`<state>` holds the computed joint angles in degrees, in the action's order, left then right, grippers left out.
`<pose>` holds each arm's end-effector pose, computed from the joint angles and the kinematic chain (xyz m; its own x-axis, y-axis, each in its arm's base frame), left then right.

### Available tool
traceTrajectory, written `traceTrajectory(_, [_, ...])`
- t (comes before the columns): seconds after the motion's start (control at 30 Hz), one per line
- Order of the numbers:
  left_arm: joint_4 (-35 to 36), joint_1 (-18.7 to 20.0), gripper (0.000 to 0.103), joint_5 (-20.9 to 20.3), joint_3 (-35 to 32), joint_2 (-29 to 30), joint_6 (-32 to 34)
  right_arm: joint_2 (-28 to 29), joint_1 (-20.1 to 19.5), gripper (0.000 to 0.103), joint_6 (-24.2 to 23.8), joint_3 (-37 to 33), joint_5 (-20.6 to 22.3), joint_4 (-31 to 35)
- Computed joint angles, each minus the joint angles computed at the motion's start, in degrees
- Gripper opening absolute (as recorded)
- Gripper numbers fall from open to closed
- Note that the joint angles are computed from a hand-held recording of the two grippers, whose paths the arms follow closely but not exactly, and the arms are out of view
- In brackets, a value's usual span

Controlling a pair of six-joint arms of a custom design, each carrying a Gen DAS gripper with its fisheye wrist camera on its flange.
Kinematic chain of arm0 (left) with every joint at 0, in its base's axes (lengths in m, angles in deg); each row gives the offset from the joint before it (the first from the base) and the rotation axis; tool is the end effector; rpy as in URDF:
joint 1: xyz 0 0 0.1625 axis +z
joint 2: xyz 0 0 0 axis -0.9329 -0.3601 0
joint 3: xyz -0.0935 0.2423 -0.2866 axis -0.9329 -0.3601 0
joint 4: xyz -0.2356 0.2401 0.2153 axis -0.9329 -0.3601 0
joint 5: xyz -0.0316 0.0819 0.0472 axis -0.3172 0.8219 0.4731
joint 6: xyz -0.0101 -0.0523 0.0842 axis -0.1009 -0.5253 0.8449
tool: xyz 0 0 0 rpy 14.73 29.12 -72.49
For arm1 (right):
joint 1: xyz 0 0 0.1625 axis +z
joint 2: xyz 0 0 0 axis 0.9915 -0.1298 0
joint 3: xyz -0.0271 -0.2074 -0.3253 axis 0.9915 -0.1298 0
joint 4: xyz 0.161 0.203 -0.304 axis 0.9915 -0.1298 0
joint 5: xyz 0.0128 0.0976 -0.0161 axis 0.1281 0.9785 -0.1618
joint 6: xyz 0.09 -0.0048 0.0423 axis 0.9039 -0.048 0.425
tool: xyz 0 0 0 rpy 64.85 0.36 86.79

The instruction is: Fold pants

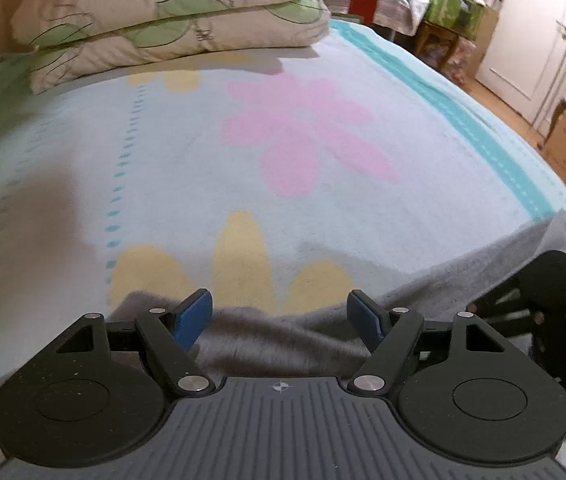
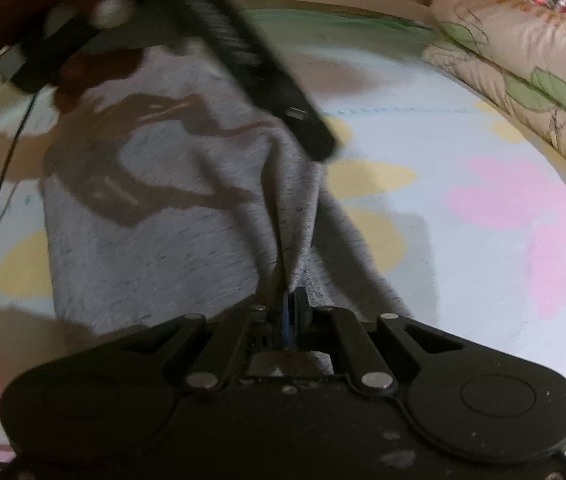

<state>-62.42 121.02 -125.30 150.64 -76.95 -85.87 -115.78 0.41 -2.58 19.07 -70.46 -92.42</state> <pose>-0.3062 -0.7112 0.0691 -0.7220 0.3509 -0.5963 0.5981 0.7498 -0.2829 0.0416 -0.6659 0.2448 -0.2407 -0.9141 0.3264 -0.9602 0.2734 0.0575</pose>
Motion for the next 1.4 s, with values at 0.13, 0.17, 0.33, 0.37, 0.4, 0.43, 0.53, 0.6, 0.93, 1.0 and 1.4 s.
traceTrajectory(0.13, [3.4,0.3,0.073,1.7,-2.1,2.0,1.1,0.7,-0.1,0.004,2.8,-1.6,0.1,1.6])
traceTrajectory(0.17, [4.7,0.4,0.073,2.2,-2.1,2.0,0.9,1.7,0.0,0.004,3.5,-3.3,0.1,2.3])
traceTrajectory(0.33, [5.3,1.7,0.079,3.9,-0.9,1.8,0.0,4.8,0.4,0.006,8.5,-7.7,0.2,4.4])
traceTrajectory(0.37, [4.9,1.8,0.079,4.5,-1.2,2.0,0.1,5.1,0.4,0.006,8.5,-7.8,0.2,4.1])
traceTrajectory(0.4, [4.8,1.9,0.079,5.0,-1.6,2.2,0.1,5.3,0.5,0.006,8.3,-7.9,0.0,3.8])
traceTrajectory(0.43, [4.5,2.0,0.079,5.4,-2.2,2.5,0.3,5.0,0.5,0.007,8.1,-7.3,-0.1,3.4])
traceTrajectory(0.53, [3.5,2.6,0.079,7.3,-3.9,3.8,1.7,4.9,0.5,0.006,8.8,-6.7,-0.6,2.1])
traceTrajectory(0.6, [3.0,2.9,0.079,8.2,-6.0,5.0,2.1,5.4,0.6,0.006,10.4,-7.4,-0.6,2.1])
traceTrajectory(0.93, [-11.6,1.7,0.078,14.1,0.8,0.2,2.7,8.3,1.0,0.029,17.0,-8.0,-1.1,-15.7])
traceTrajectory(1.0, [-14.5,0.6,0.078,12.3,5.7,-2.3,4.2,6.5,0.4,0.029,17.9,-6.0,1.9,-15.0])
traceTrajectory(1.4, [-10.0,3.0,0.078,7.9,5.0,0.0,3.0,6.6,0.1,0.018,24.9,-4.5,-4.7,-14.7])
